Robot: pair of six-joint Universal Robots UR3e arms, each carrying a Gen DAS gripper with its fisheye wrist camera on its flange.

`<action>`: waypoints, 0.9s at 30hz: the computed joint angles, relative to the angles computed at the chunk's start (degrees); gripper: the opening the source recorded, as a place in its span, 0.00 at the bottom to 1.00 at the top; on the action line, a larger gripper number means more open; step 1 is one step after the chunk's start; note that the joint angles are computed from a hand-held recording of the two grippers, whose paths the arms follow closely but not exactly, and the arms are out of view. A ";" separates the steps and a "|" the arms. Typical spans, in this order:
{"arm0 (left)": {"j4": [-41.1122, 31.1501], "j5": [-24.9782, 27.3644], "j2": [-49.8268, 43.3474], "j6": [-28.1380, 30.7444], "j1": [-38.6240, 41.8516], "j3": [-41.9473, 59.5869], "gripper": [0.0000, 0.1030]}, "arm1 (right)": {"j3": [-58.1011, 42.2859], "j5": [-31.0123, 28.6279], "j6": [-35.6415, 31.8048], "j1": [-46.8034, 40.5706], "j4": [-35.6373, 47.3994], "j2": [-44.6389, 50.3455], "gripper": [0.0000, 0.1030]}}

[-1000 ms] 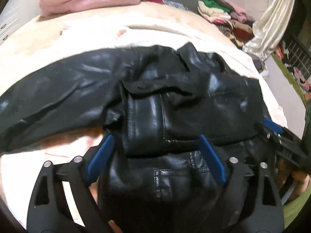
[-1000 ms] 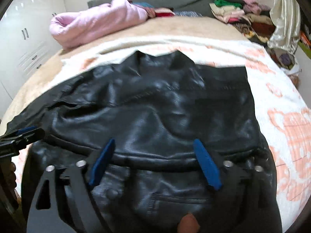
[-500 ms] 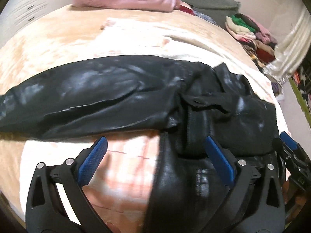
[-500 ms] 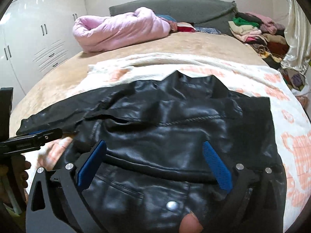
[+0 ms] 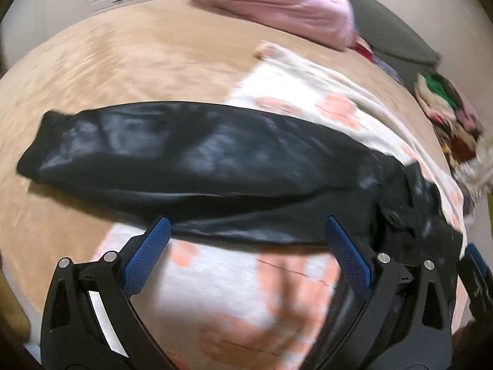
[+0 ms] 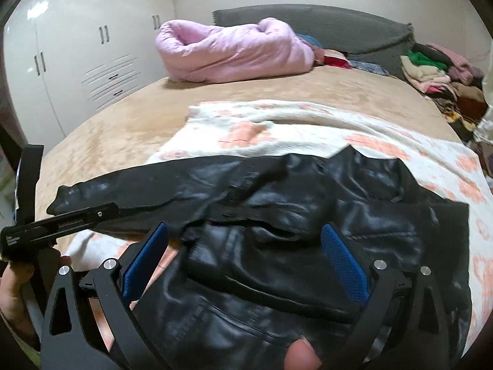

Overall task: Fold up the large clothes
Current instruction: 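Grasp the sleeve cuff with the left tool and lift it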

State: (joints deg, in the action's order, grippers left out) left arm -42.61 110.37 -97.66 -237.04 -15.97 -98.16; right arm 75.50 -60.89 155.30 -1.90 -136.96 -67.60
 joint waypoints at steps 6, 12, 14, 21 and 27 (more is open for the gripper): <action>-1.54 0.84 6.95 -4.97 3.89 -7.24 0.91 | -8.20 -0.99 2.07 5.08 3.62 4.99 0.96; -1.51 -0.49 12.36 -8.00 7.92 -13.66 0.91 | -15.00 -2.20 2.76 9.44 6.31 8.92 0.96; -0.47 -1.18 13.69 -7.88 9.53 -15.78 0.91 | -16.15 -2.13 2.61 10.20 6.80 9.61 0.96; 7.61 -5.96 18.60 -8.06 17.65 -26.08 0.91 | -14.48 -2.40 2.90 10.09 6.04 9.18 0.96; 9.74 -4.07 17.49 -7.62 18.55 -25.96 0.33 | -9.24 -2.48 3.62 7.01 3.48 6.47 0.96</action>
State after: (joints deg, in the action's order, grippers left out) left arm -32.87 106.30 -80.17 -244.66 2.58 -124.12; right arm 66.26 -63.38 158.92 5.11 -133.48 -61.13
